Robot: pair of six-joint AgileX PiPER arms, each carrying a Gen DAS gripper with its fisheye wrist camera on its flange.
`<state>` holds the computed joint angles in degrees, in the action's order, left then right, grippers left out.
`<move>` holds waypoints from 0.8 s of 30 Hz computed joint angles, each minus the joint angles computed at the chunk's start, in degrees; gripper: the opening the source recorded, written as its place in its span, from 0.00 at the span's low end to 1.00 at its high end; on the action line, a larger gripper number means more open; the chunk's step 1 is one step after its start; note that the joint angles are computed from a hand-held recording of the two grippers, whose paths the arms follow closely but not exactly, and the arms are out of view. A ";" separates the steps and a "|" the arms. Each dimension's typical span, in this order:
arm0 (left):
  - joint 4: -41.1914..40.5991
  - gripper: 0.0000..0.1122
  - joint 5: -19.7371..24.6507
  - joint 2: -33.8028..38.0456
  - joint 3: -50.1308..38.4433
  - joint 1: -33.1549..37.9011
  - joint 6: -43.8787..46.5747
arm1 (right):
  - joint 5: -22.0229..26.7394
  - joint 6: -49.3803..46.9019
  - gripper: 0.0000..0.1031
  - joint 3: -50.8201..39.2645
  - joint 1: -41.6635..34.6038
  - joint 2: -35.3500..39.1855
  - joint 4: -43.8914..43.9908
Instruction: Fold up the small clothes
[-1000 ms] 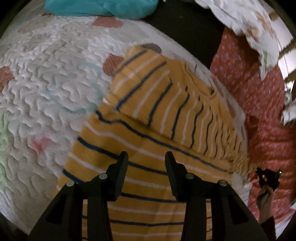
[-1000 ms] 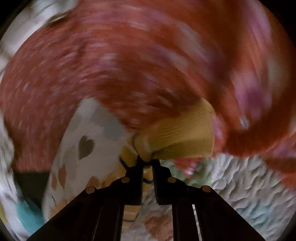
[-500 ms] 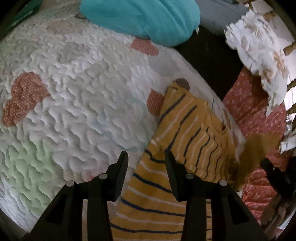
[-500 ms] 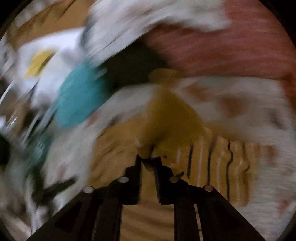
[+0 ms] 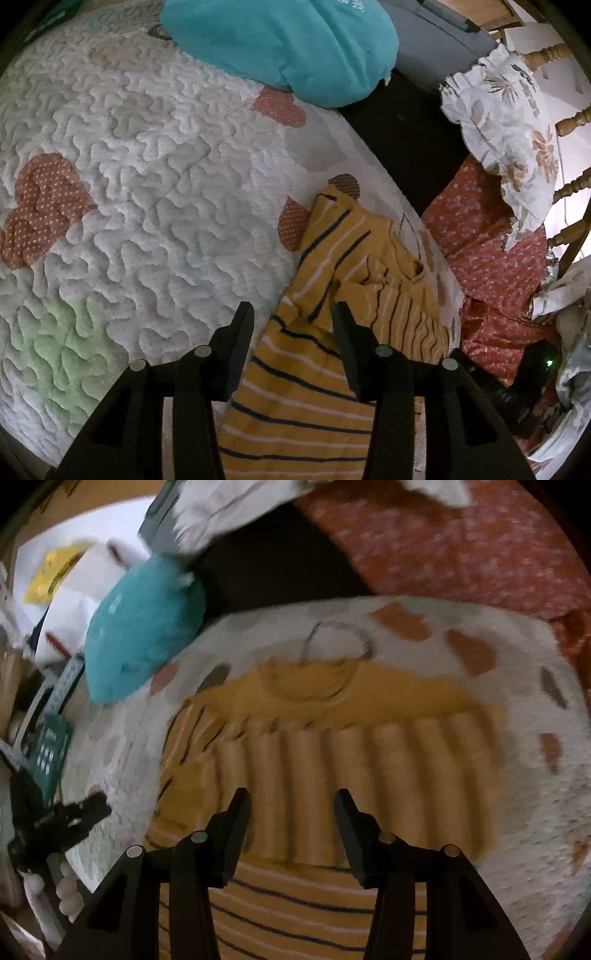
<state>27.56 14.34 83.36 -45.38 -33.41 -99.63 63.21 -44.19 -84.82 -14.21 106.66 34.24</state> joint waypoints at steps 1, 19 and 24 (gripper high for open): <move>0.10 0.38 -0.27 -0.42 0.74 0.17 -0.48 | -1.01 -0.31 0.50 2.22 1.46 -0.94 0.18; -14.04 0.39 -7.39 -4.94 9.25 7.01 7.21 | -16.11 10.13 0.03 9.67 20.89 -0.03 -3.65; -25.30 0.39 -8.90 -5.39 10.23 8.04 17.79 | -12.73 10.01 0.03 6.47 21.19 -0.67 -0.21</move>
<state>2.26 5.44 77.96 -35.16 -25.38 -81.85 50.48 -34.19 -78.35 6.98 105.99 34.03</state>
